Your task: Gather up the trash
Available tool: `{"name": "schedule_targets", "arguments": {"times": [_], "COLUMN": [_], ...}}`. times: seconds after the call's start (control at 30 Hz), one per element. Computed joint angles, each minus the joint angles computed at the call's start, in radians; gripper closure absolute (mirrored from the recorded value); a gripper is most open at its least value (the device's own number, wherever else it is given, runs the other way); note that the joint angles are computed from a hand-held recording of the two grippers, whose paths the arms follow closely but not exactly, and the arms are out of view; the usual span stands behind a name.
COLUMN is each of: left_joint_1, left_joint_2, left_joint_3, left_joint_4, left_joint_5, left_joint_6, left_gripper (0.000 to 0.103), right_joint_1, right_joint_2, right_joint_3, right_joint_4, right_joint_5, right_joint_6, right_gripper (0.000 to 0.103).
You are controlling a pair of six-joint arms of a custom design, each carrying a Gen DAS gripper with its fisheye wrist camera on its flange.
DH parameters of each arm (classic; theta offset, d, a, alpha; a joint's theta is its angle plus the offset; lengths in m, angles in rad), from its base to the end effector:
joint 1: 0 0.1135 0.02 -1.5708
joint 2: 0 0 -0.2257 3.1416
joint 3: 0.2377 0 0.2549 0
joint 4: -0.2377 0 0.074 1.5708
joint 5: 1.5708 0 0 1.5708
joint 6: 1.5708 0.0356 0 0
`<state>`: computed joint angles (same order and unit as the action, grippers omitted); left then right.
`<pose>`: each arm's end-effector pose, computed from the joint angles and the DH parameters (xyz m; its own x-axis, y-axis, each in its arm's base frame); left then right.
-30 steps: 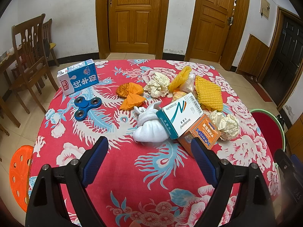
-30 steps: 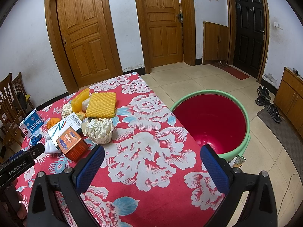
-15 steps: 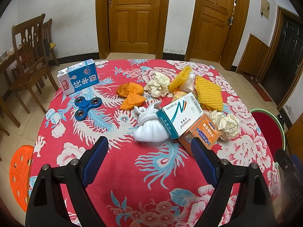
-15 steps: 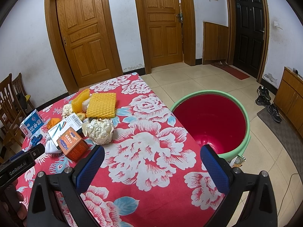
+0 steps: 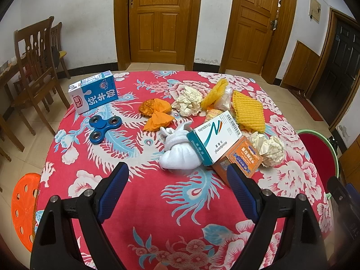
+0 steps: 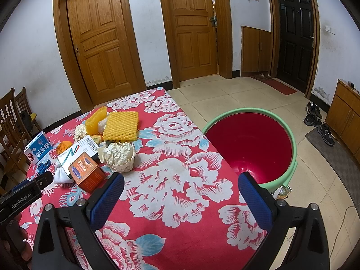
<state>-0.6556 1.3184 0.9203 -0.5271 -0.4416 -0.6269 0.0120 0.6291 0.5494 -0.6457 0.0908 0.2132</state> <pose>0.2306 -0.1581 0.2065 -0.7165 -0.1180 -0.6875 -0.0901 0.9930 -0.0765 0.1712 -0.0012 0.2138 -0.6365 0.2031 -0.7440 0.1950 0.9757 0.0995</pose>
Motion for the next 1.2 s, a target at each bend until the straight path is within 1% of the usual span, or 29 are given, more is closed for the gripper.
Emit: {"name": "schedule_targets", "arguments": {"times": [0.27,0.3,0.43,0.73,0.93,1.0,1.13,1.2], "left_joint_1": [-0.002,-0.001,0.010,0.085,0.178,0.223,0.306,0.341], "left_joint_2": [-0.007,-0.009,-0.017,-0.010,0.010,0.025,0.078,0.110], "left_joint_3": [-0.004,-0.007,-0.018,-0.007,0.009,0.015,0.038,0.061], "left_joint_4": [-0.005,-0.005,-0.006,-0.003,0.012,0.026,0.060,0.066], "left_joint_5": [-0.001,0.000,0.007,0.047,0.098,0.133,0.207,0.237], "left_joint_6": [-0.002,-0.001,0.006,0.066,0.141,0.170,0.231,0.262], "left_gripper": [0.014,0.014,0.014,0.014,0.014,0.014,0.014,0.014], "right_joint_1": [-0.008,-0.001,-0.013,-0.026,-0.026,-0.020,0.014,0.046], "right_joint_2": [-0.001,-0.001,0.014,0.080,0.147,0.177,0.242,0.275], "right_joint_3": [-0.013,0.005,0.011,0.029,0.044,0.055,0.072,0.081], "right_joint_4": [0.013,-0.005,0.005,0.067,0.133,0.149,0.184,0.199], "right_joint_5": [-0.016,-0.014,-0.037,-0.101,-0.132,-0.137,-0.127,-0.099], "right_joint_6": [0.001,0.007,0.001,0.019,0.054,0.067,0.075,0.064], "right_gripper": [0.000,0.000,0.000,0.000,0.000,0.000,0.000,0.000]}}
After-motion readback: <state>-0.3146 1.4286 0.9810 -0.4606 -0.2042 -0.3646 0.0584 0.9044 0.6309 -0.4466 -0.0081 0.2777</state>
